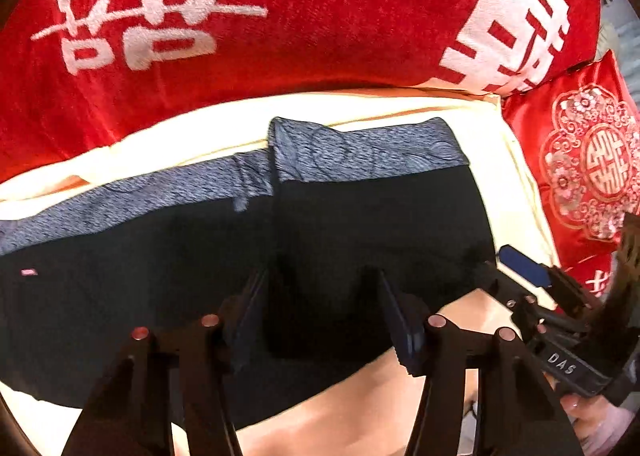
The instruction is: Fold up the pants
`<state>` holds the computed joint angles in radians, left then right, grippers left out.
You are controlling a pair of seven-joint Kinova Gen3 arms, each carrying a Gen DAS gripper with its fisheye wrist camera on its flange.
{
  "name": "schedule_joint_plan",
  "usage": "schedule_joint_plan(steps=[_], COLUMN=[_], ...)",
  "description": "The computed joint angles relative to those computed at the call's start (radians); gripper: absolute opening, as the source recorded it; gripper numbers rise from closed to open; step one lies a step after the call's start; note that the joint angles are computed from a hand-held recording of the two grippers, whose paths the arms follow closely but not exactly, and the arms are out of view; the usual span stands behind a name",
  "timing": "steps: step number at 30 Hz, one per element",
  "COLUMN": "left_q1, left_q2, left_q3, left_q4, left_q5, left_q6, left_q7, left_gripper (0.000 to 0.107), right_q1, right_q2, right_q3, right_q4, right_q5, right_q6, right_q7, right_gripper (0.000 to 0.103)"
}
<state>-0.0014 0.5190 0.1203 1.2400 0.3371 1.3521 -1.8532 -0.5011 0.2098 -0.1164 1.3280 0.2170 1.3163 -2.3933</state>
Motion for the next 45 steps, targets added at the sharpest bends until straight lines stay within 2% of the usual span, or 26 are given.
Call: schedule_joint_plan(steps=[6, 7, 8, 10, 13, 15, 16, 18, 21, 25, 27, 29, 33, 38, 40, 42, 45], left_q1=[0.026, 0.021, 0.024, 0.001, -0.061, -0.047, -0.037, -0.027, -0.013, 0.001, 0.017, 0.045, 0.067, 0.089, 0.117, 0.156, 0.192], left_q2=[0.054, 0.055, 0.051, 0.041, 0.002, -0.016, -0.016, -0.018, -0.053, -0.072, -0.087, -0.117, -0.152, -0.137, -0.108, -0.071, 0.005], left_q3=[0.005, 0.006, 0.006, 0.011, 0.012, -0.005, -0.012, -0.013, -0.014, -0.015, -0.017, -0.027, -0.034, -0.022, -0.017, -0.019, -0.017], left_q4=[-0.058, -0.054, -0.048, -0.033, 0.008, 0.031, 0.043, 0.074, 0.124, 0.136, 0.149, 0.172, 0.172, 0.098, 0.048, 0.0, -0.083], left_q5=[-0.009, 0.003, 0.006, 0.037, 0.097, 0.06, 0.039, 0.026, 0.007, -0.005, -0.019, -0.049, -0.1, -0.126, -0.146, -0.179, -0.19], left_q6=[0.063, 0.06, 0.048, 0.042, 0.047, 0.048, 0.053, 0.048, -0.007, -0.035, -0.061, -0.116, -0.138, -0.118, -0.117, -0.127, -0.128], left_q7=[0.043, 0.049, 0.055, 0.055, 0.035, 0.038, 0.047, 0.05, 0.025, 0.03, 0.039, 0.071, 0.11, 0.14, 0.158, 0.192, 0.248], left_gripper=[0.058, 0.052, 0.031, 0.013, 0.013, 0.013, 0.006, 0.006, 0.006, 0.006, 0.006, 0.006, 0.007, 0.007, 0.007, 0.007, 0.007], right_q1=[0.026, 0.029, 0.032, 0.037, 0.048, 0.05, 0.051, 0.057, 0.057, 0.067, 0.084, 0.108, 0.036, 0.063, 0.072, 0.108, 0.171], right_q2=[-0.015, -0.019, -0.019, -0.024, -0.033, -0.039, -0.043, -0.047, -0.043, -0.025, -0.013, 0.038, 0.071, 0.025, 0.008, 0.018, 0.051], right_q3=[0.002, 0.003, 0.003, 0.003, 0.002, 0.0, -0.001, -0.002, -0.004, 0.002, 0.007, -0.009, 0.008, 0.002, 0.013, 0.032, 0.052], right_q4=[0.019, 0.023, 0.025, 0.028, 0.029, 0.027, 0.027, 0.032, 0.026, 0.005, 0.007, -0.005, -0.022, -0.007, -0.013, -0.04, -0.077], right_q5=[-0.029, -0.031, -0.033, -0.037, -0.05, -0.05, -0.05, -0.063, -0.057, -0.045, -0.067, -0.107, -0.057, -0.123, -0.11, -0.127, -0.182], right_q6=[-0.018, -0.02, -0.02, -0.018, -0.01, 0.001, 0.006, 0.006, 0.015, 0.008, -0.025, -0.023, 0.006, -0.026, -0.039, -0.045, -0.066], right_q7=[0.021, 0.021, 0.022, 0.025, 0.035, 0.041, 0.042, 0.048, 0.058, 0.087, 0.115, 0.14, 0.142, 0.212, 0.207, 0.214, 0.223], right_gripper=[0.063, 0.063, 0.063, 0.063, 0.061, 0.061, 0.061, 0.061, 0.061, 0.061, 0.051, 0.051, 0.053, 0.051, 0.051, 0.042, 0.038])
